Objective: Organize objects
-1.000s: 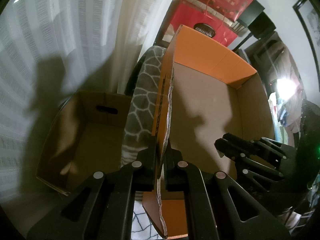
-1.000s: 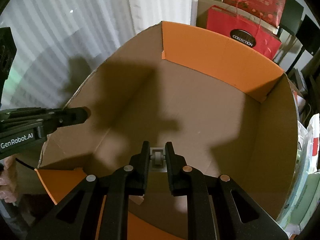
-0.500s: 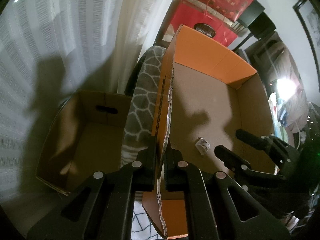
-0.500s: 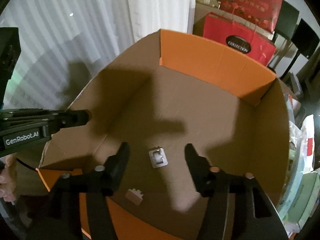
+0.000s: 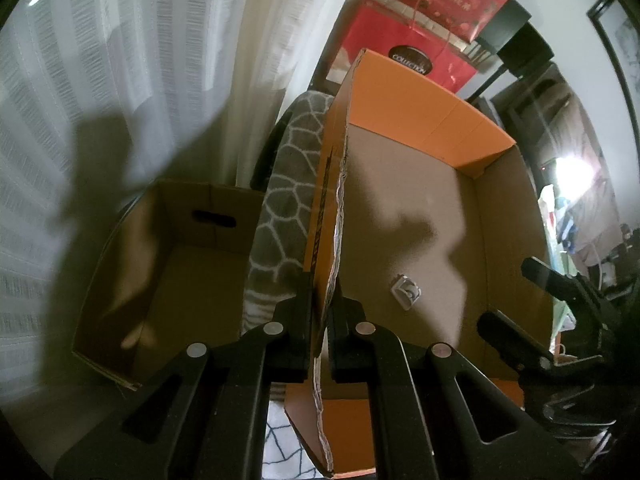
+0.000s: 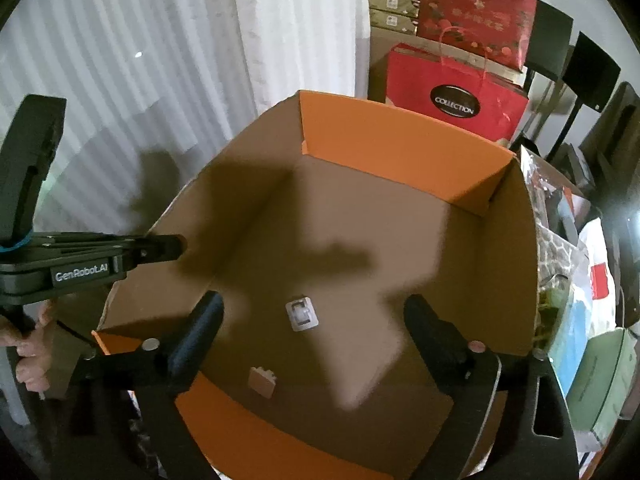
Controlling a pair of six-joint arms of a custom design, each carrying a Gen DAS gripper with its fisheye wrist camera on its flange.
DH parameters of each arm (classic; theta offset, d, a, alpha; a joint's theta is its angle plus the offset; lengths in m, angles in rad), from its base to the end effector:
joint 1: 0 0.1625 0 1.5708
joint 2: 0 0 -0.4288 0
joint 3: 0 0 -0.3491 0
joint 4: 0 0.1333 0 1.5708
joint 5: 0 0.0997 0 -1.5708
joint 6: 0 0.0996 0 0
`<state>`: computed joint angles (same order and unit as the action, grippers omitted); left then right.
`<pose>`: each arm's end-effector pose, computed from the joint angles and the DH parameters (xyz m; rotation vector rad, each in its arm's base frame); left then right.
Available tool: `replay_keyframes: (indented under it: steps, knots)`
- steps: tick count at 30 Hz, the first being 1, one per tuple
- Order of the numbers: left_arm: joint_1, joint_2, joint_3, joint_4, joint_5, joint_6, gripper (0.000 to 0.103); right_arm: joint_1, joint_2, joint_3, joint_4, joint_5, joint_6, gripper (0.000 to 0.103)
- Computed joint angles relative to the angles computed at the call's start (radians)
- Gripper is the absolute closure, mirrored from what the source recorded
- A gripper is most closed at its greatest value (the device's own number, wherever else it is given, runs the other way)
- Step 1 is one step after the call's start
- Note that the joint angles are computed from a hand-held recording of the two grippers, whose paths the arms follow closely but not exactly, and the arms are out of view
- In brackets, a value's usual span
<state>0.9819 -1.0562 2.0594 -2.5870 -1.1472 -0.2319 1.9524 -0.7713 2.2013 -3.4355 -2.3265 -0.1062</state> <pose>-0.1326 -0.5122 0.1519 0.4840 2.7043 -0.2521 0.2381 -0.4189 0.0920 0.3714 -2.3546 0.6488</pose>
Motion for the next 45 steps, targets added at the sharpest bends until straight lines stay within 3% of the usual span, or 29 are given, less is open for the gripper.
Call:
replay_keyframes:
  steps: [2, 25, 45]
  knots:
    - [0.001, 0.000, 0.000, -0.001, 0.001, 0.001, 0.098, 0.004, -0.008, 0.011, -0.015, -0.005, 0.001, 0.002]
    - [-0.002, -0.003, 0.004, 0.002, 0.009, -0.006, 0.098, -0.031, -0.165, 0.148, -0.120, -0.070, 0.012, 0.000]
    - [-0.001, -0.002, 0.001, 0.004, 0.009, -0.006, 0.098, -0.124, -0.360, 0.301, -0.230, -0.109, 0.013, 0.000]
